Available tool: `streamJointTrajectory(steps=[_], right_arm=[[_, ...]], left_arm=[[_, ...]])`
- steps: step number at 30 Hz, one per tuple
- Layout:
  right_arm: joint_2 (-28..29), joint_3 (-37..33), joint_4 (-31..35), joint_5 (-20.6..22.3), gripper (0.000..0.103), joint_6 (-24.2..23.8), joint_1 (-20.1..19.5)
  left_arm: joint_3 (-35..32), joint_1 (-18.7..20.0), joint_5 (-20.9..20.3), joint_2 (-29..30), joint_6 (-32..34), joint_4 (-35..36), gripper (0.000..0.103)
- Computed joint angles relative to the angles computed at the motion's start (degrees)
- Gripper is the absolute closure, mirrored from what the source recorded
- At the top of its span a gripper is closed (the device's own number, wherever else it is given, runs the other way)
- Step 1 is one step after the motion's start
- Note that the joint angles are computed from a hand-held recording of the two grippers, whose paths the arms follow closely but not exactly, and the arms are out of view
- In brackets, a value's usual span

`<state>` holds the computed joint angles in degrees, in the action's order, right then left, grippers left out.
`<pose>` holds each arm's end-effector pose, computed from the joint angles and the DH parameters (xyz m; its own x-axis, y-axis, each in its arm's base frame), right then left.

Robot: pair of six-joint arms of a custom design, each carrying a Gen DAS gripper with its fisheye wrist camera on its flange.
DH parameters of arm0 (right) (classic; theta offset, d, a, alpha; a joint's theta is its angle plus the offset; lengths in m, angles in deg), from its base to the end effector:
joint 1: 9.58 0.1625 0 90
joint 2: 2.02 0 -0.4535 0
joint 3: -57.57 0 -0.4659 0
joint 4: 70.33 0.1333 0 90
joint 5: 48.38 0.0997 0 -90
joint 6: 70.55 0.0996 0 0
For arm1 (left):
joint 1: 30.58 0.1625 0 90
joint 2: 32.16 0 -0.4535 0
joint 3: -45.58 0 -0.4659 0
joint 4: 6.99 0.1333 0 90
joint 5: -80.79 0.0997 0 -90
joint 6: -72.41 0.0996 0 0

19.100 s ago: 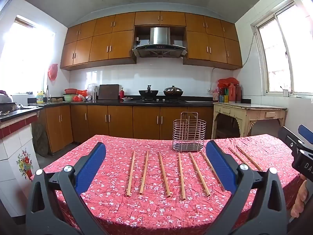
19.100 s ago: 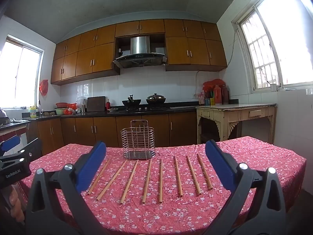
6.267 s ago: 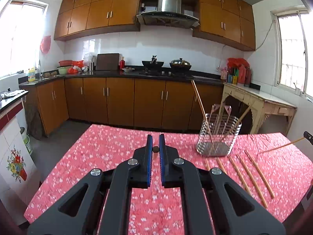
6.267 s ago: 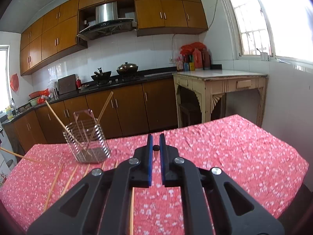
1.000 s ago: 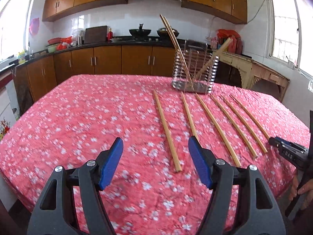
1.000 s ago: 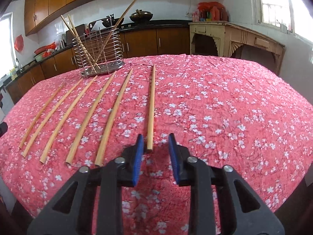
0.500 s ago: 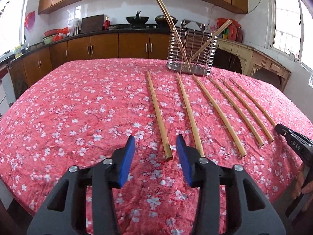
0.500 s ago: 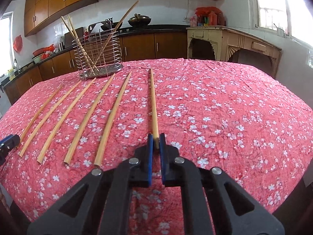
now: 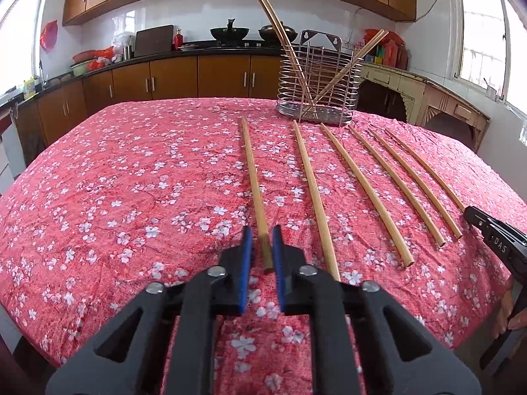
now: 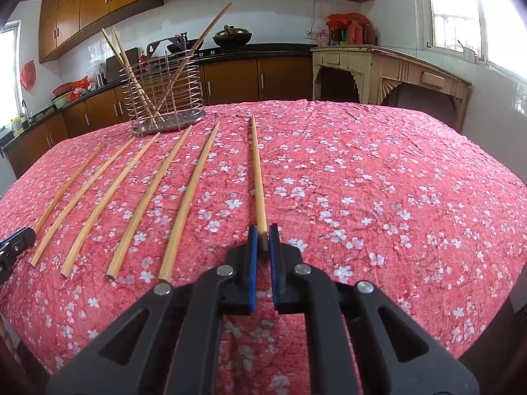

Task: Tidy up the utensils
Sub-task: 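Close the right tool on a chopstick while the left tool grasps another, then lift both held chopsticks upright and carry them above the wire basket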

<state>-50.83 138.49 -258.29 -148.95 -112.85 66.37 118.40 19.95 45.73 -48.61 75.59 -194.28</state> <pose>-0.0883 -0.8267 0.3070 -0.7421 0.0295 0.6696 -0.5410 0.5634 -0.6244 -0.3464 -0.7586 -0.0749 -0.7564 -0.0163 -0.6539 0.5231 0.5851 -0.6197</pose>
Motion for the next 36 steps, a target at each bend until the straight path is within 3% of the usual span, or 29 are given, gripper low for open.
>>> streamJointTrajectory(steps=[11, 20, 27, 36], right_arm=[[0.06, -0.11, 0.08, -0.23, 0.094, 0.1, 0.05], [-0.59, -0.64, 1.21, 0.71, 0.095, 0.51, -0.1], [-2.17, -1.28, -1.4, 3.64, 0.095, 0.28, 0.92], [-2.4, -5.54, -4.96, 6.61, 0.096, -1.92, 3.8]], left_arm=[[0.28, -0.17, 0.67, -0.17, -0.57, 0.38, 0.095], [2.88, 0.34, -1.87, -3.47, -1.21, 1.09, 0.096], [3.13, -0.58, -1.55, -5.4, 8.3, -6.57, 0.096], [-1.59, -1.65, -1.87, -5.8, 22.03, -15.44, 0.096]])
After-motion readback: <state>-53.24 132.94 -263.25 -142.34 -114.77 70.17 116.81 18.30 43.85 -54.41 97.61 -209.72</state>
